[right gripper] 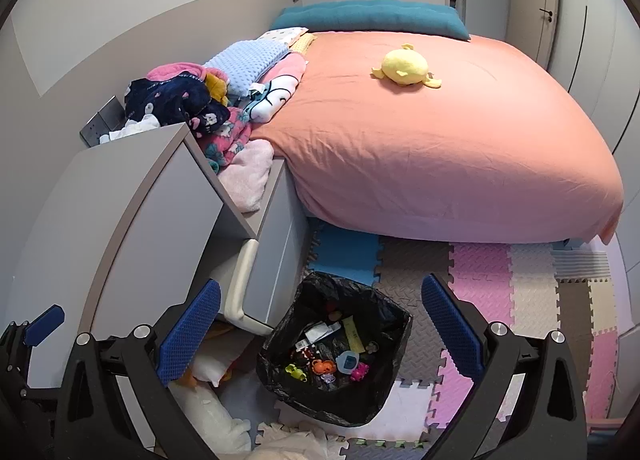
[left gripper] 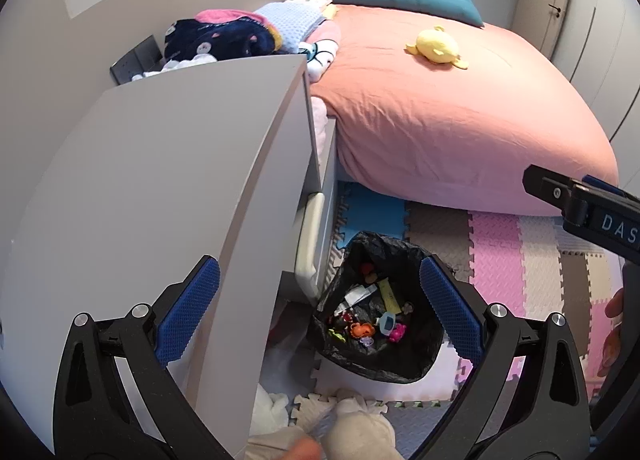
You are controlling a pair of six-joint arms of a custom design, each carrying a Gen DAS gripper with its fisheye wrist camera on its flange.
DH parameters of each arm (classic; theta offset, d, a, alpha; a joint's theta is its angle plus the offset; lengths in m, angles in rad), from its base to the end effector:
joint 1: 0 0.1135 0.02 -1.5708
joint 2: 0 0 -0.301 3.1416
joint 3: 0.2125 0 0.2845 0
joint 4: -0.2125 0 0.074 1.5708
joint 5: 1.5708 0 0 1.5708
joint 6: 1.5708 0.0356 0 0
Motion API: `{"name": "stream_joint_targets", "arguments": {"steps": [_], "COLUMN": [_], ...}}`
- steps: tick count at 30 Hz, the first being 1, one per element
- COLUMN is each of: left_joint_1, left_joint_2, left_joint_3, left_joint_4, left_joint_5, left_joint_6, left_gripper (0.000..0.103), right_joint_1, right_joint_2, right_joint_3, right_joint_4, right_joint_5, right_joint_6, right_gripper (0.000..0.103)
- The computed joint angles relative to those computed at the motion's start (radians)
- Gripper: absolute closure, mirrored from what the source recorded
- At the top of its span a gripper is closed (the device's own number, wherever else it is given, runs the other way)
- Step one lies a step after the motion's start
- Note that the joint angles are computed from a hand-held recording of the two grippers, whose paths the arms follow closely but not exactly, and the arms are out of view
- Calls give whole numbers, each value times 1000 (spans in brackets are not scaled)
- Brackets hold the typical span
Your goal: Collect trash
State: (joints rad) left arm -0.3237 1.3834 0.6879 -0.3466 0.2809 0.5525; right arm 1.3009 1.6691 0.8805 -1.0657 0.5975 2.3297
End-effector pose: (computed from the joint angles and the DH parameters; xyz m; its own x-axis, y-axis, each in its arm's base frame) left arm 0.2533 -0.0954 0.1837 -0.4668 0.6885 -0.5550 0.8026 0.5934 0.0610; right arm 0.0884 0.2445 0.1588 -0.4324 0.6866 -0.5844 0.7629 0.6241 0.1687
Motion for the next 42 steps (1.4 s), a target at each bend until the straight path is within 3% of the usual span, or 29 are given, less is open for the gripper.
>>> {"name": "stream_joint_targets", "arguments": {"steps": [42], "left_joint_1": [0], "left_joint_2": [-38], "left_joint_3": [1], "left_joint_4": [8], "left_joint_5": [-12], "left_joint_6": [-44], "left_gripper": [6], "right_joint_1": [1], "right_joint_2": [32], "right_joint_3": [67], "right_joint_4": [-69], "right_joint_5": [-5], "right_joint_6": [-3], "right_gripper": [3]}}
